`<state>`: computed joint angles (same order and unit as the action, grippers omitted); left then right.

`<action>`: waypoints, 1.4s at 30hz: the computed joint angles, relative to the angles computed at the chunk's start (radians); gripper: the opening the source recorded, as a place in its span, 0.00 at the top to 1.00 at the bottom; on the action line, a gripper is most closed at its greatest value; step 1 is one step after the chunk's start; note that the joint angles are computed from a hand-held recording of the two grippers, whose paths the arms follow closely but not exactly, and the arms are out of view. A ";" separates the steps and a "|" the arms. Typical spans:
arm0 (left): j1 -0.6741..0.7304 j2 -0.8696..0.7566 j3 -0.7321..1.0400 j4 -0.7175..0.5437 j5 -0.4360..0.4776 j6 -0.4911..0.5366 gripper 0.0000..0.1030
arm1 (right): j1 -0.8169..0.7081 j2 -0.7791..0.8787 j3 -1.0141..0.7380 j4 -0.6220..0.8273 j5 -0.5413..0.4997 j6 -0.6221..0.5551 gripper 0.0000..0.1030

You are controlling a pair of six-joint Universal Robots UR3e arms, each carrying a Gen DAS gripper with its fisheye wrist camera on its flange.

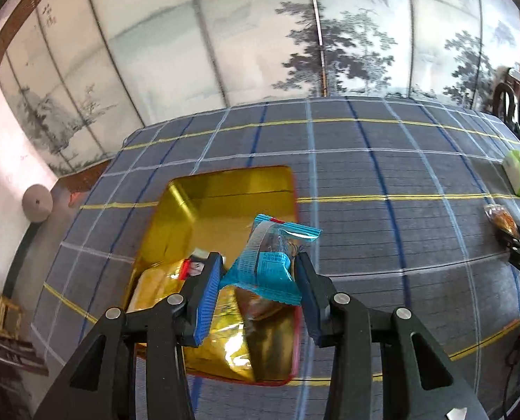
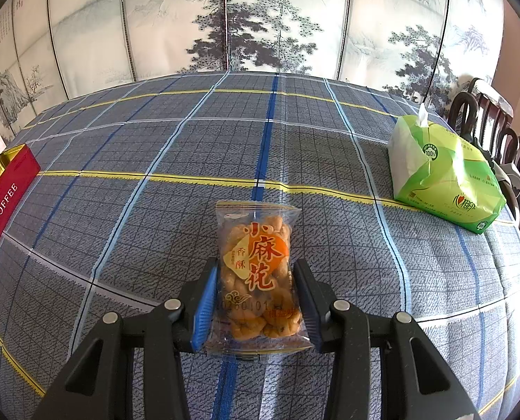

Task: Organize snacks
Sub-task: 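Carry the blue-wrapped candy into the gold tin and open the left tool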

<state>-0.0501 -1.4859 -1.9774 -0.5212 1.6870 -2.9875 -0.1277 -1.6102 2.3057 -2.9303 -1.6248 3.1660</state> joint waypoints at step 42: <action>0.275 -0.022 -0.070 -0.072 -0.282 0.099 0.59 | 0.003 0.000 -0.001 0.001 -0.002 -0.003 0.58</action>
<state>0.2254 -1.5082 -2.0472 -0.5936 1.4048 -2.8888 -0.1247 -1.6104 2.3047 -2.9294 -1.6269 3.1630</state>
